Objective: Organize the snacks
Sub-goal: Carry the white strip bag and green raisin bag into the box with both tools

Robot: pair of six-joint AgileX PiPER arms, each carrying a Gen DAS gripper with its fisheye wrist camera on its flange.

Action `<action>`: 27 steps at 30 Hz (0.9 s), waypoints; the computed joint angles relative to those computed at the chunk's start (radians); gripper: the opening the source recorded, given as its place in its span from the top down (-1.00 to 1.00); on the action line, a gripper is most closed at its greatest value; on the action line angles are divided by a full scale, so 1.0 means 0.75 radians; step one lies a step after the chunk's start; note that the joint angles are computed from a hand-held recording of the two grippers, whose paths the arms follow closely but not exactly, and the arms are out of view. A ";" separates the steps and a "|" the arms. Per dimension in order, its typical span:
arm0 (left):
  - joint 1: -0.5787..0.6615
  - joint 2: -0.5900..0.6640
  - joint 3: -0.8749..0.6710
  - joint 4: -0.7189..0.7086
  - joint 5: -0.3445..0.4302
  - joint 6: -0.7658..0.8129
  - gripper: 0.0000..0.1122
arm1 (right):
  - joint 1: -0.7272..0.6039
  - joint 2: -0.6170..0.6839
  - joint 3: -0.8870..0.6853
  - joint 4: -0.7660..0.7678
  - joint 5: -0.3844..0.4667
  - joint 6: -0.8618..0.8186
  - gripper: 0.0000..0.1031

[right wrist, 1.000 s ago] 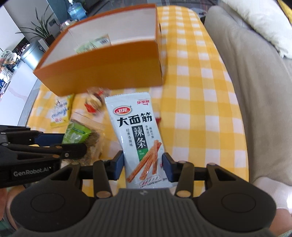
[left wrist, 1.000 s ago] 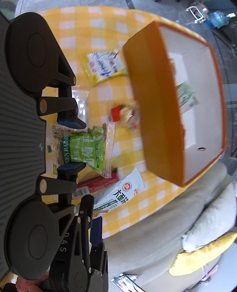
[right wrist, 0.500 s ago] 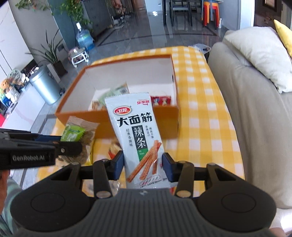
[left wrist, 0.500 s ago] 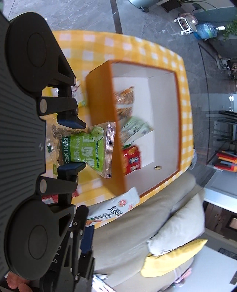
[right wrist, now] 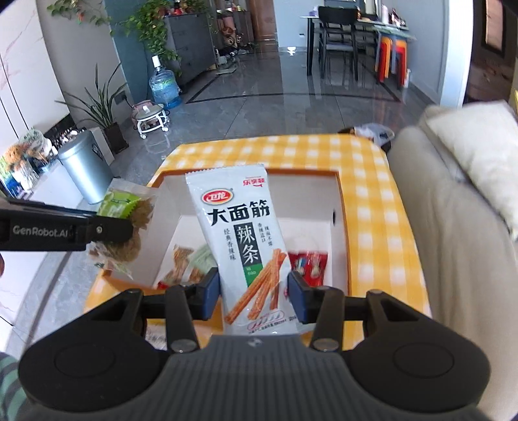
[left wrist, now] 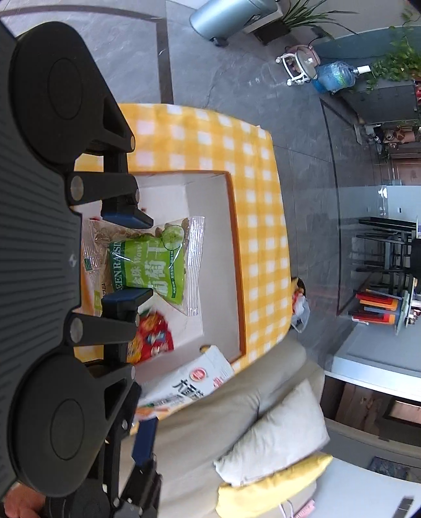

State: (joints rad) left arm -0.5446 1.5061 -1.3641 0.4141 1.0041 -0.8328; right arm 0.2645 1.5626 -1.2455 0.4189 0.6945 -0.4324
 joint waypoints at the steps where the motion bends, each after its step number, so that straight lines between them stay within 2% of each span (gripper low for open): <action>1: 0.029 0.018 -0.001 -0.015 -0.018 0.029 0.23 | 0.015 0.036 -0.035 -0.033 -0.007 0.022 0.16; 5: 0.127 0.105 -0.007 -0.079 -0.084 0.126 0.23 | 0.057 0.175 -0.156 -0.147 -0.022 0.124 0.16; 10: 0.172 0.212 -0.021 -0.081 -0.117 0.179 0.23 | 0.101 0.371 -0.297 -0.336 -0.025 0.265 0.16; 17: 0.200 0.358 -0.090 -0.068 -0.116 0.211 0.23 | 0.144 0.587 -0.470 -0.483 0.015 0.356 0.16; 22: 0.196 0.455 -0.147 -0.049 -0.094 0.236 0.23 | 0.172 0.719 -0.603 -0.593 0.085 0.407 0.16; 27: 0.193 0.521 -0.182 -0.060 -0.077 0.256 0.23 | 0.203 0.767 -0.646 -0.695 0.109 0.434 0.15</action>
State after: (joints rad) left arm -0.3997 1.8967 -1.5005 0.3693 0.9466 -0.6406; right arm 0.4170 2.1377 -1.7300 -0.1020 0.7766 -0.1070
